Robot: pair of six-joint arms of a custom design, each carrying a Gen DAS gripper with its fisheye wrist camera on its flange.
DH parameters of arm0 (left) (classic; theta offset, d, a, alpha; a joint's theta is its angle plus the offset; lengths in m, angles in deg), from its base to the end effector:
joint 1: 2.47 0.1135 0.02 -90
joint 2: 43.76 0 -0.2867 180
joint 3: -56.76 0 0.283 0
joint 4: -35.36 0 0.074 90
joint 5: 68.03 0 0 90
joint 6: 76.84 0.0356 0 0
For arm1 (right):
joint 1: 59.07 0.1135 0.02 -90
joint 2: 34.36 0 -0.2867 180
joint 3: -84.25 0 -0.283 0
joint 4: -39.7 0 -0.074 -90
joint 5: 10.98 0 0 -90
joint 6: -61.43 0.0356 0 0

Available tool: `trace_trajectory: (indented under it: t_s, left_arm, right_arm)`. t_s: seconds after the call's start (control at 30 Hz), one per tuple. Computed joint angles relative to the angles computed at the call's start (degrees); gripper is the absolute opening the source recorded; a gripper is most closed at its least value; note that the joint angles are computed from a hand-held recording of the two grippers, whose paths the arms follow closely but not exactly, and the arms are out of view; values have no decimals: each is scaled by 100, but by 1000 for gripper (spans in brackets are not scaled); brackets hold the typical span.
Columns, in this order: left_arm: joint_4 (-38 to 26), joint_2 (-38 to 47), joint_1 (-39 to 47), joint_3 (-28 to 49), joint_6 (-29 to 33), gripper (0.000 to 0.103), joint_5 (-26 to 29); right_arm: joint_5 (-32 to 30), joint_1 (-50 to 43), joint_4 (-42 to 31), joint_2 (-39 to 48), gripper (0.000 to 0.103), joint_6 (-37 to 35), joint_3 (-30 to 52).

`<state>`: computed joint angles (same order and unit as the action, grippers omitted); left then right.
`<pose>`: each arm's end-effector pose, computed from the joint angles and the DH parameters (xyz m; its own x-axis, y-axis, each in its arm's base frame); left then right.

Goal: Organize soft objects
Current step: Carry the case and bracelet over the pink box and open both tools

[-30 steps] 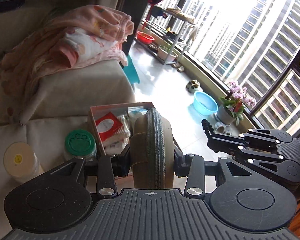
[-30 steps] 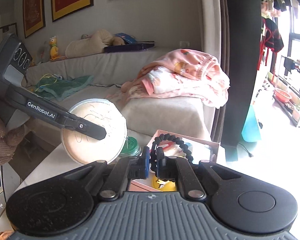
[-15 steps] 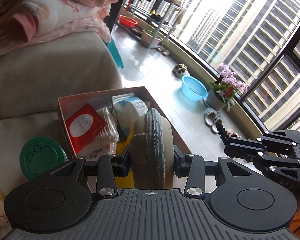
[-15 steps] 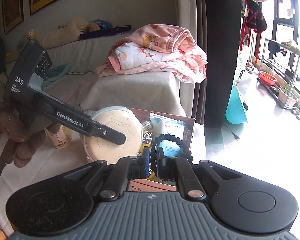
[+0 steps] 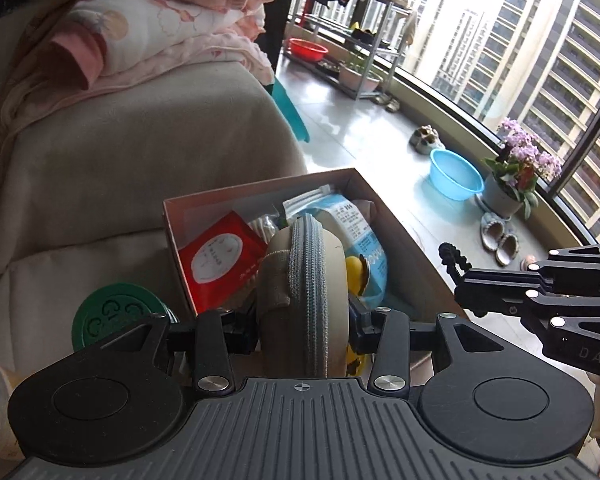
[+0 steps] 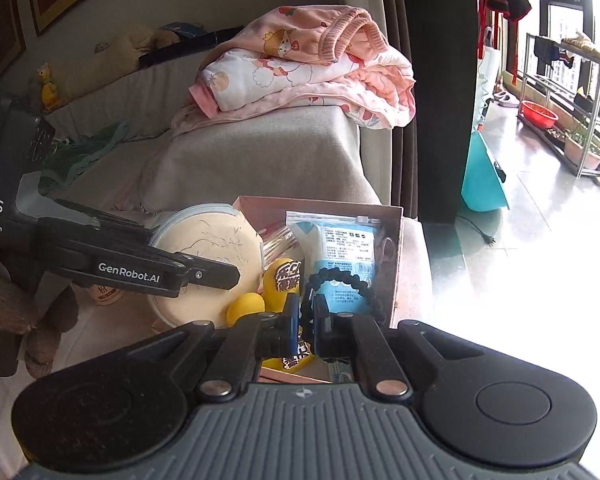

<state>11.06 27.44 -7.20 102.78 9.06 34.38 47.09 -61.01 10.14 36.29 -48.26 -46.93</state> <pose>0.2529 -0.0286 0.1818 -0.7714 -0.0062 -0.6364 0.1650 0.9638 -0.2094 0.2532 0.0103 0.1973 -0.6338 -0.2646 -0.7268 -0.5466 0.8180 0.1789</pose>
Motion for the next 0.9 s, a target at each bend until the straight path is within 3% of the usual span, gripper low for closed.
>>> trace_trajectory:
  t_s: [0.27, 0.33, 0.4, 0.53, 0.63, 0.77, 0.9]
  left_arm:
    - [-310, -699, 435, 127, 182, 46, 583]
    - [-542, -823, 496, 163, 282, 46, 671]
    - [-790, -927, 487, 174, 381, 43, 684]
    - [-858, -1009, 316, 131, 400, 43, 626]
    - [-593, -861, 49, 123, 236, 43, 353]
    - [-282, -584, -14, 221, 31, 42, 228]
    - [-375, -697, 154, 322, 20, 42, 395]
  right_arm:
    - [-90, 208, 724, 871, 9, 503, 230]
    - [-56, 259, 865, 1136, 27, 694, 259]
    - [-27, 265, 999, 1222, 33, 716, 173]
    - [77, 204, 1146, 894, 33, 438, -192]
    - [-335, -18, 915, 497, 33, 84, -385]
    - [-686, -99, 610, -240, 49, -525, -754]
    - [-634, -122, 552, -604, 51, -675, -966]
